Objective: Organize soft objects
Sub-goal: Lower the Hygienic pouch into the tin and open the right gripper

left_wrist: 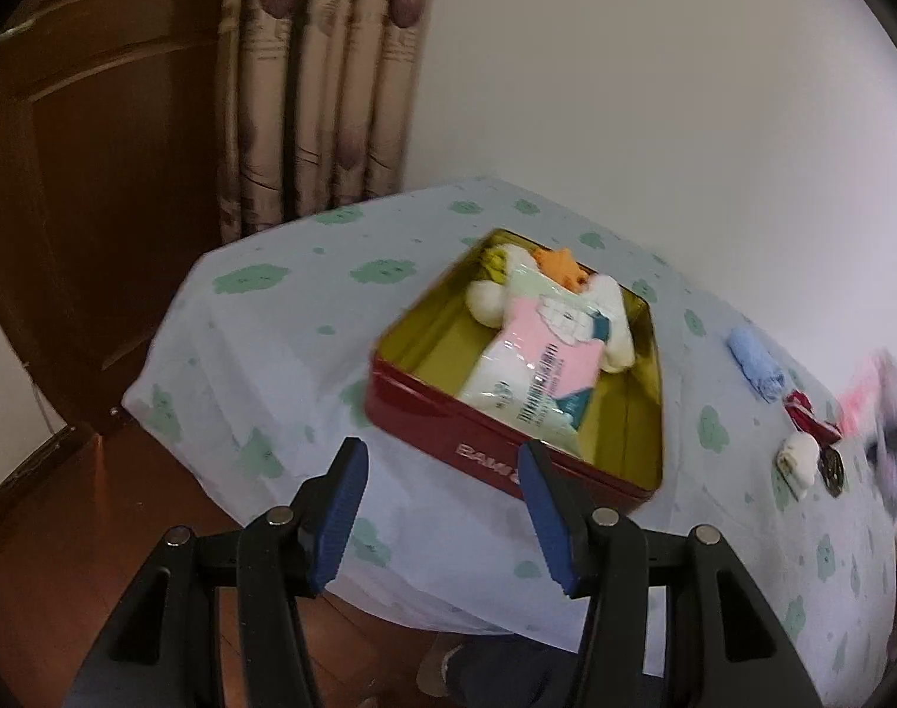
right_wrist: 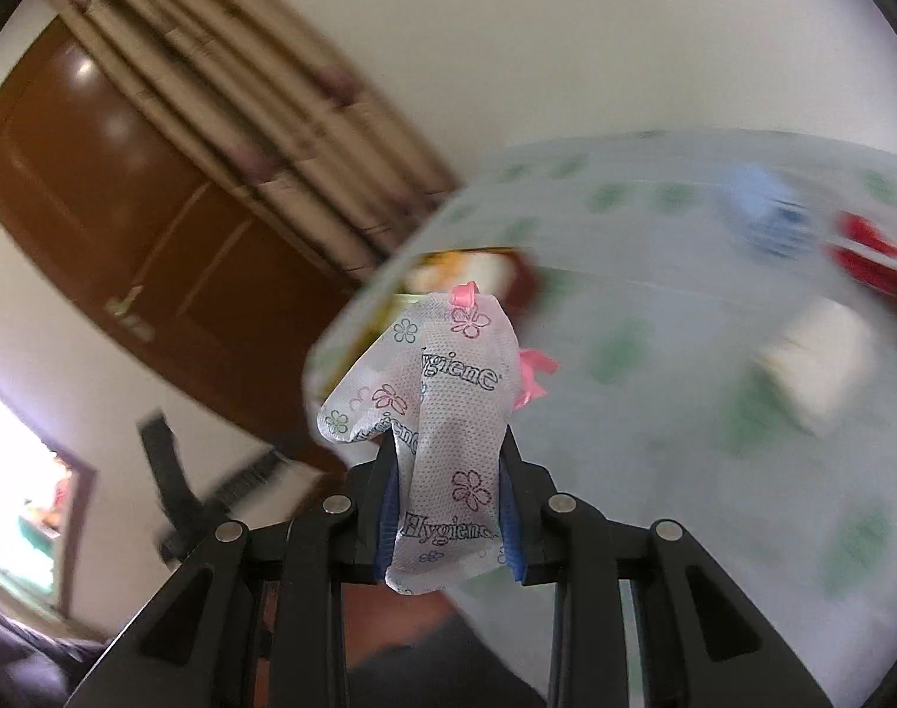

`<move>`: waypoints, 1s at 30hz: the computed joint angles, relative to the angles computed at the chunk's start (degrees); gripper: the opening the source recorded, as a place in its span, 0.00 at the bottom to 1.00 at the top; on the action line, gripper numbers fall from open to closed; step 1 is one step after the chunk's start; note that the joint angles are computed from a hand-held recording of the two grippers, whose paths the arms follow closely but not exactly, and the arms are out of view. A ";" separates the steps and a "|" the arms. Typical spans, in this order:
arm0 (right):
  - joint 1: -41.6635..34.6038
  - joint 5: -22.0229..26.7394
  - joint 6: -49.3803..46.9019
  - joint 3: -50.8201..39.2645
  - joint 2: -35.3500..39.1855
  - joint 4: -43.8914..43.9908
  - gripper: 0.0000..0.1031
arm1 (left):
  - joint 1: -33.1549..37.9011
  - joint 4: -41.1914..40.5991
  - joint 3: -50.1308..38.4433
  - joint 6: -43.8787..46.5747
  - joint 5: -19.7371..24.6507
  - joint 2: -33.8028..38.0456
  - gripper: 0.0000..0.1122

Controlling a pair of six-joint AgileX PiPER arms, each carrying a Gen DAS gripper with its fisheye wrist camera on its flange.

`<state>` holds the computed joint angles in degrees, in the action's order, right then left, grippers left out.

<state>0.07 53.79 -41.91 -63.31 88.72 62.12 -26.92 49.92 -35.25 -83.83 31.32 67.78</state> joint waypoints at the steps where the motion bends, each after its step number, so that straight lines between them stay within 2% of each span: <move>1: 3.90 -0.77 2.61 -4.78 3.70 -0.10 0.26 | -0.59 2.02 0.72 -2.03 0.76 -0.86 0.48; 4: 12.93 -2.91 10.99 -18.82 14.27 -4.91 0.26 | -3.20 4.69 0.88 -5.07 6.36 -1.86 0.48; 5: 15.55 -3.02 14.77 -24.49 18.58 -7.46 0.26 | -3.14 5.11 1.30 -5.59 6.59 -2.65 0.48; 9: 21.62 -1.13 27.16 -41.53 30.81 -17.42 0.26 | -1.66 7.24 3.33 -8.16 4.97 -6.46 0.50; 12: 25.15 1.77 37.68 -55.55 40.11 -26.77 0.26 | 0.64 4.57 3.47 -4.77 2.25 -6.98 0.50; 17: 27.91 6.10 47.89 -69.24 48.47 -36.38 0.27 | 4.07 -1.24 3.43 2.34 -2.59 -6.97 0.50; 19: 29.18 8.79 51.20 -75.13 51.29 -40.86 0.28 | 4.60 -1.39 3.46 3.01 -3.18 -6.94 0.50; 22: 30.60 10.10 53.89 -77.49 52.54 -45.87 0.30 | 7.06 -5.97 3.66 7.51 -5.32 -7.03 0.50; 25: 29.95 8.24 52.45 -75.53 51.89 -43.41 0.55 | 11.36 -15.19 3.87 16.24 -8.85 -6.66 0.50; 26: 30.14 7.42 52.79 -74.70 51.39 -44.82 0.67 | 11.59 -15.89 3.89 16.72 -8.86 -6.77 0.50; 30: 29.41 2.31 50.83 -66.86 46.57 -44.15 0.69 | 9.45 -10.28 4.03 10.89 -7.28 -7.34 0.50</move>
